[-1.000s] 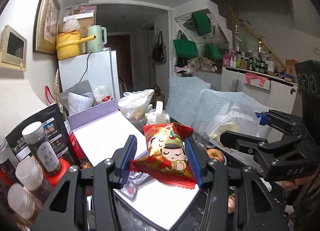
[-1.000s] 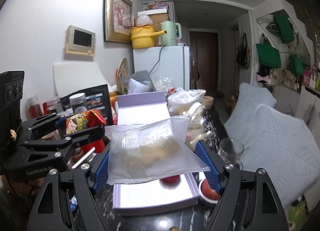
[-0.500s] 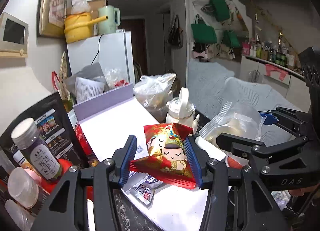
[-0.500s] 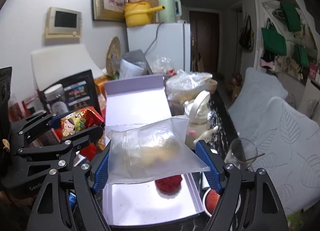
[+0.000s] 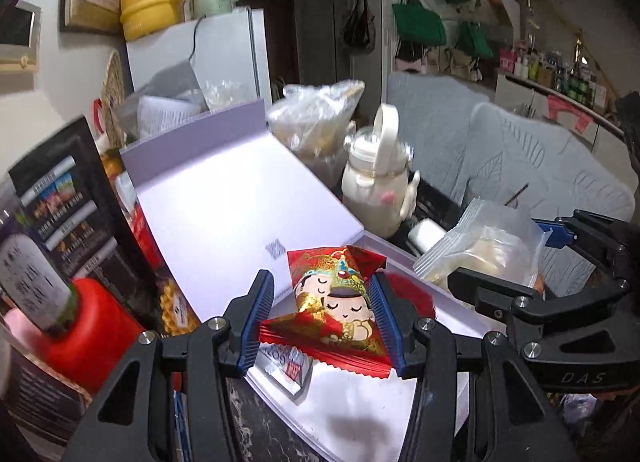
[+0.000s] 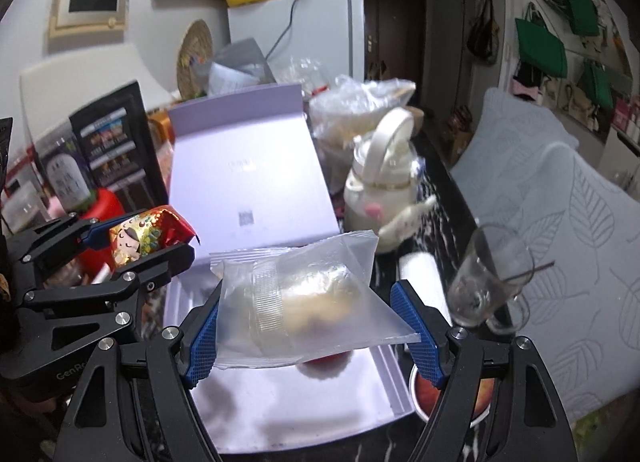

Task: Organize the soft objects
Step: 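Carry the red packet and zip bag with both grippers over the gift box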

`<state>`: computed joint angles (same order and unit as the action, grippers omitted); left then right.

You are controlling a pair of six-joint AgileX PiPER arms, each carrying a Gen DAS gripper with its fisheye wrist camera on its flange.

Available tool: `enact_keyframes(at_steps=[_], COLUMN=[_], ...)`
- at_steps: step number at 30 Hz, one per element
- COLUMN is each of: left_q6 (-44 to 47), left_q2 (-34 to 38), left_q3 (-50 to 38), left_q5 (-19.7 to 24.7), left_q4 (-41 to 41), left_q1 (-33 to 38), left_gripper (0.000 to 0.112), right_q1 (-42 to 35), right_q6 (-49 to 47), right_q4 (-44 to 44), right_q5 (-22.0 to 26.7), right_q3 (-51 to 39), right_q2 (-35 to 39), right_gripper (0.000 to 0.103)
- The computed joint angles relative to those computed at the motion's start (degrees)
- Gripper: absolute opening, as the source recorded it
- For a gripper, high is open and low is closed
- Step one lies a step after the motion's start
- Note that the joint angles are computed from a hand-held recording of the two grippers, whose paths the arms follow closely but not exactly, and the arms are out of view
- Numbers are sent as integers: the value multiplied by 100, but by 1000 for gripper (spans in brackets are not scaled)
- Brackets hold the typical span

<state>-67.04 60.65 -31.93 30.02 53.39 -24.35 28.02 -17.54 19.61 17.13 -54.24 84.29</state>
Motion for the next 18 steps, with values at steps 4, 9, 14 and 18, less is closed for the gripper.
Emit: enact_keyframes(at_steps=[4, 9, 14, 18], left_q6=[-166, -356, -571, -792], left_q2=[307, 634, 895, 1152], left_q3=[161, 365, 529, 634], left_q5=[-204, -496, -692, -776], left_q4=[113, 184, 271, 381], left_q1=[60, 120, 98, 35], left_gripper=[49, 49, 49, 49], right_q1=[38, 66, 137, 153], right_q6=[204, 455, 1029, 1163], right_q4=[-193, -425, -1019, -1181], right_q5=[-135, -364, -538, -655], right_q3=[169, 453, 687, 845], right_q2=[167, 316, 429, 542], right_gripper=[79, 79, 79, 79])
